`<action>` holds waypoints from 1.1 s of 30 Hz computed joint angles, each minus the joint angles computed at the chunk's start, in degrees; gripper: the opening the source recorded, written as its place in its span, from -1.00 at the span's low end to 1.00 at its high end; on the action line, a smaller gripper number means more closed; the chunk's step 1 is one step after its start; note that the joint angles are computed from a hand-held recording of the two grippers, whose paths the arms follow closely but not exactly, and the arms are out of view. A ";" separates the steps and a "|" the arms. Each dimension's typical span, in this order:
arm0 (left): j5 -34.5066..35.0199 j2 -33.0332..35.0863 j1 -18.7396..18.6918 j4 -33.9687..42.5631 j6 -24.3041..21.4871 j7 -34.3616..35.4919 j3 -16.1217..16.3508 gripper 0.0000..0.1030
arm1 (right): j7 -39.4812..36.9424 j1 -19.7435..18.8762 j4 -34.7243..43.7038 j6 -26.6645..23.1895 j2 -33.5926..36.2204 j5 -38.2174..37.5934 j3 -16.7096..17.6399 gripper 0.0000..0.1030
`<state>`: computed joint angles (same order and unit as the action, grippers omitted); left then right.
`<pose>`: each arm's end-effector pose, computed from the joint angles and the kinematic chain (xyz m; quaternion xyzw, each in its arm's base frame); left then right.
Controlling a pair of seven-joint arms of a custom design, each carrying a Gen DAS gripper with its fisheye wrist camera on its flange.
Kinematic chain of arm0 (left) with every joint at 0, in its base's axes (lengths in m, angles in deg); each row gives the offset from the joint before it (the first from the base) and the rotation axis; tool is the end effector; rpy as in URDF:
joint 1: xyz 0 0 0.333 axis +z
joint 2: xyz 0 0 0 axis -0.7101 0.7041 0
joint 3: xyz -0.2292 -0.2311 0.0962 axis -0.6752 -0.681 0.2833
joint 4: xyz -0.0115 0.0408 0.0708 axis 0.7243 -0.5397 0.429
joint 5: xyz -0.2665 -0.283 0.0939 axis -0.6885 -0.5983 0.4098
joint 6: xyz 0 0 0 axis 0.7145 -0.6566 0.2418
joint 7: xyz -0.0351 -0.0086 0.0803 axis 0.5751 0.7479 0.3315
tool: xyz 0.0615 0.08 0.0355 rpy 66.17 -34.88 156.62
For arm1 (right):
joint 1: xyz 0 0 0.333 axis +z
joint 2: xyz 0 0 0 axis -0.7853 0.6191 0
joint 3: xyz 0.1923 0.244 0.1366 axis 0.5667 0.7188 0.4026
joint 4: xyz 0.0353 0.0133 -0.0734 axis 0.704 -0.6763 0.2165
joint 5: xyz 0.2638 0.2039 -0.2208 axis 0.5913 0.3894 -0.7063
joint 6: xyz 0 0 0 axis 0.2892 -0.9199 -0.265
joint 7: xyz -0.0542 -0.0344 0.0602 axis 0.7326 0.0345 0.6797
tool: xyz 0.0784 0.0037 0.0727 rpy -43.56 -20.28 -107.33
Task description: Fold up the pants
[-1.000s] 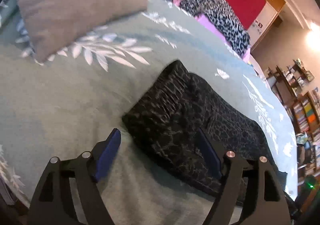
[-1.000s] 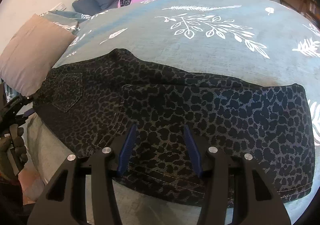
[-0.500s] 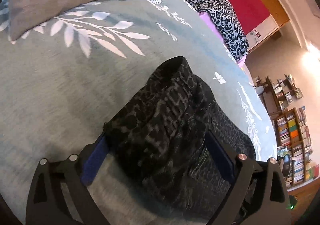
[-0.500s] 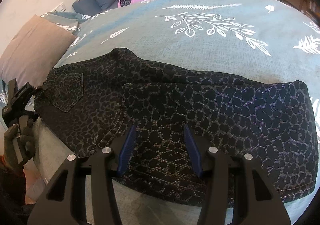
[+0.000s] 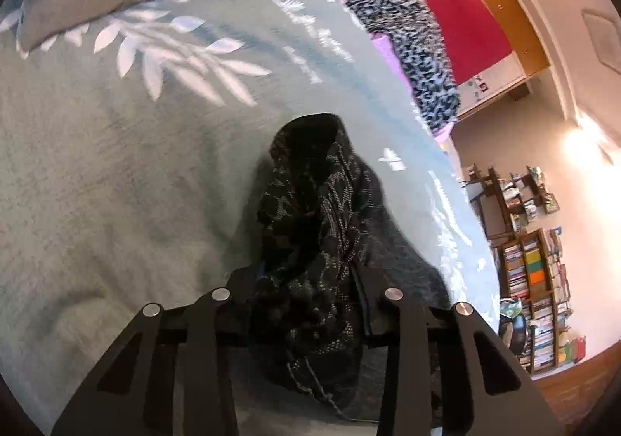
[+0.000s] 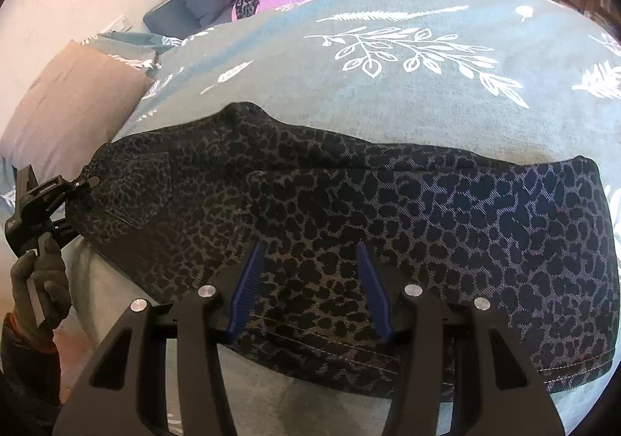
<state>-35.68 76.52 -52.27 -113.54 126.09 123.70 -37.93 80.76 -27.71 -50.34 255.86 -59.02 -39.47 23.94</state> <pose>0.5786 -0.1351 0.4789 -0.7911 0.4474 -0.4169 0.0131 0.5133 0.3454 0.4562 -0.6772 0.6530 -0.0599 0.3337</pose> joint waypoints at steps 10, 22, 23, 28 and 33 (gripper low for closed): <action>17.35 -1.90 -4.17 4.92 1.77 -5.43 -1.19 -0.32 | -6.83 -1.80 -2.65 3.21 -1.36 8.52 2.05 -0.01; 48.60 5.46 -13.16 19.83 -5.10 -22.87 -1.15 -0.32 | -38.11 -0.75 -9.93 9.58 -8.20 48.24 1.99 0.00; 49.23 6.71 -13.84 21.74 -6.10 -22.45 -1.42 -0.32 | -42.80 0.34 -10.37 10.04 -9.12 53.47 1.03 0.00; 51.75 11.79 -18.08 29.27 -11.42 -21.55 -1.65 -0.32 | -56.09 5.98 -12.96 12.94 -13.37 68.53 -4.60 0.00; 56.11 17.79 -23.32 37.73 -17.98 -21.63 -0.95 -0.32 | -69.22 10.60 -15.80 15.39 -17.82 84.06 -9.74 0.00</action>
